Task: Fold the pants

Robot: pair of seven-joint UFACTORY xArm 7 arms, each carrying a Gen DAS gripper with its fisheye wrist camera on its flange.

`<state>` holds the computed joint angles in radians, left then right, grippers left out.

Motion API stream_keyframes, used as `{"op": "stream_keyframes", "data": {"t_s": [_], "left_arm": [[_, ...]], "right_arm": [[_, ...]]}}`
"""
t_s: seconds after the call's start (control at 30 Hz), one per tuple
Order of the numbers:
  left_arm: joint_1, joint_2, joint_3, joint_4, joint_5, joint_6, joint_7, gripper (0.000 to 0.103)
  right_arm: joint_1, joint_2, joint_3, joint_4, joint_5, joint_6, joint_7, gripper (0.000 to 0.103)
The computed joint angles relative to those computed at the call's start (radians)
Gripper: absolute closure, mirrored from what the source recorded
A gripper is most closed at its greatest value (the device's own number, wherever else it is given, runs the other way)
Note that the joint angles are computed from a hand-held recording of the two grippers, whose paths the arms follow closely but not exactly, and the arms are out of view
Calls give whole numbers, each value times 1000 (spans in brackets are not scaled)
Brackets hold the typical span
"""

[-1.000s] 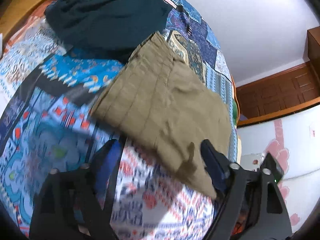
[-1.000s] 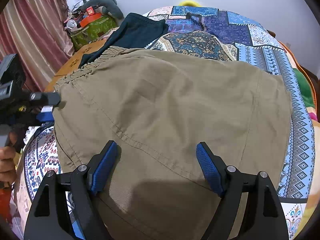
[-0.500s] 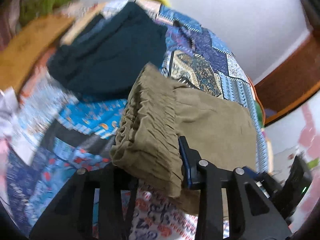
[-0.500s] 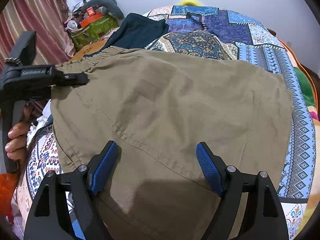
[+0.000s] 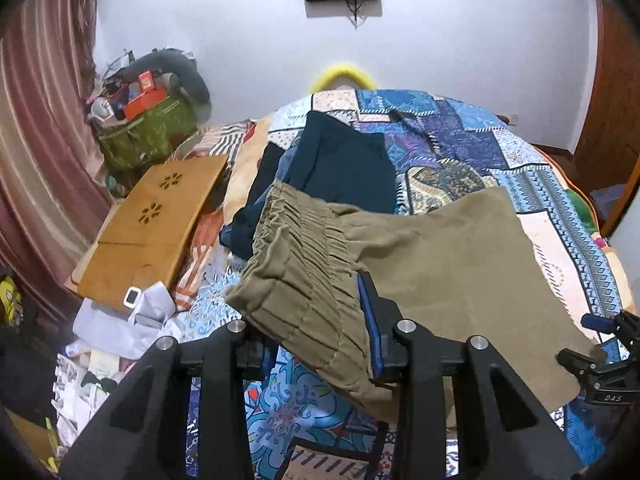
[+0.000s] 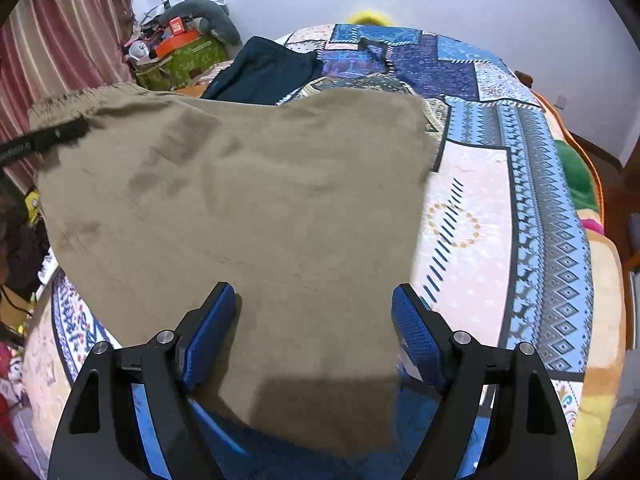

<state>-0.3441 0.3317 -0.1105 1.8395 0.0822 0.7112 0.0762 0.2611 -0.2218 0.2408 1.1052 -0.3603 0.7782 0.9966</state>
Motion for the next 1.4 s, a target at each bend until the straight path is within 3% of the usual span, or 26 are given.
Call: {"op": "stream_keyframes", "data": {"t_s": [0.27, 0.5, 0.67, 0.83, 1.0, 1.17, 1.27, 1.4], "left_arm": [[-43, -15, -26, 1, 28, -85, 34, 68], [-85, 33, -77, 105, -56, -50, 143, 72], [-109, 79, -100, 192, -135, 41, 191, 73], [-112, 179, -133, 367, -263, 249, 225, 75], [-147, 275, -121, 522, -299, 405, 220, 75], [-143, 271, -127, 515, -337, 480, 257, 74], [-123, 267, -138, 520, -379, 538, 281, 65], [-86, 186, -137, 409, -426, 503, 328, 49]], "right_arm": [[-1, -3, -1, -9, 3, -8, 17, 26], [-3, -10, -2, -22, 7, -26, 20, 25], [-8, -18, -2, -39, 15, -51, 30, 26], [-12, -21, -4, -50, 25, -73, 30, 26], [-15, -27, -3, -59, 31, -85, 28, 26], [-17, -32, -2, -67, 37, -95, 25, 26], [-19, -34, 1, -68, 38, -95, 24, 26], [-20, -34, 1, -68, 40, -96, 25, 26]]}}
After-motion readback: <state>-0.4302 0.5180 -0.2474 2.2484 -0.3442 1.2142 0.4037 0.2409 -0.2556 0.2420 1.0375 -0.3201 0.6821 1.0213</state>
